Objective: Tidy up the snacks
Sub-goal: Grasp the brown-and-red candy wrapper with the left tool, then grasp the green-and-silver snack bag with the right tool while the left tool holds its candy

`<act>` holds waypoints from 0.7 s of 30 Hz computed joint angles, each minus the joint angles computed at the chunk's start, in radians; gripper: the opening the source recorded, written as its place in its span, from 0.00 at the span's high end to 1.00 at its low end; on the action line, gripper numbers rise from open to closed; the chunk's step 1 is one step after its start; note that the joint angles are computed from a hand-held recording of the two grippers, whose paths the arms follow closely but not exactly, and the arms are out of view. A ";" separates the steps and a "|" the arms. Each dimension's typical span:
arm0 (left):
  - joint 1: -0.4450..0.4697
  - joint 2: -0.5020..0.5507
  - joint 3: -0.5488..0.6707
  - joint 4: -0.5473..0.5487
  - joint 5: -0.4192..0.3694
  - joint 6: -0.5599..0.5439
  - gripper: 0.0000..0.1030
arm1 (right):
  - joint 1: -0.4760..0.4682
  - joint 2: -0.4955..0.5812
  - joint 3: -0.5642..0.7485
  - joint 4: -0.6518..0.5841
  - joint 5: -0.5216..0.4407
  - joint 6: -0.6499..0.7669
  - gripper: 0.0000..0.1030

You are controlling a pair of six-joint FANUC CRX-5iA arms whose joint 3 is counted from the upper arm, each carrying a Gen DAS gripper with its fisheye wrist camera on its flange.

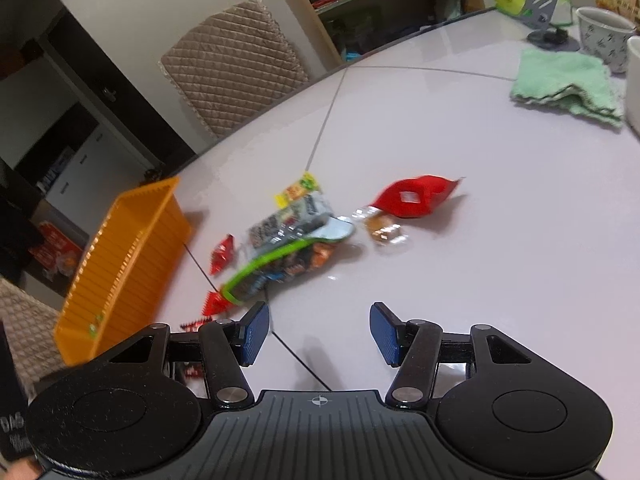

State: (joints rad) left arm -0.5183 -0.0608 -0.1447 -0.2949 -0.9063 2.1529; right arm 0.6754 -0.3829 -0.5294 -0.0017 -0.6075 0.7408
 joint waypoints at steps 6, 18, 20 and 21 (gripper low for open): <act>0.026 -0.035 -0.014 -0.012 -0.019 0.021 0.83 | -0.053 0.091 0.077 -0.150 0.043 0.017 0.45; 0.056 -0.067 -0.041 0.009 -0.021 0.013 0.83 | -0.024 0.177 0.101 0.009 0.051 -0.243 0.56; 0.058 -0.070 -0.044 0.013 -0.018 0.009 0.83 | -0.037 0.187 0.133 -0.046 0.008 -0.153 0.71; 0.059 -0.071 -0.044 0.014 -0.018 0.009 0.83 | -0.046 0.189 0.144 -0.073 -0.009 -0.112 0.73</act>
State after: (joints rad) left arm -0.4594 -0.1321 -0.1891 -0.2812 -0.9241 2.1621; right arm 0.6290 -0.1939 -0.3853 -0.0747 -0.6166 0.6283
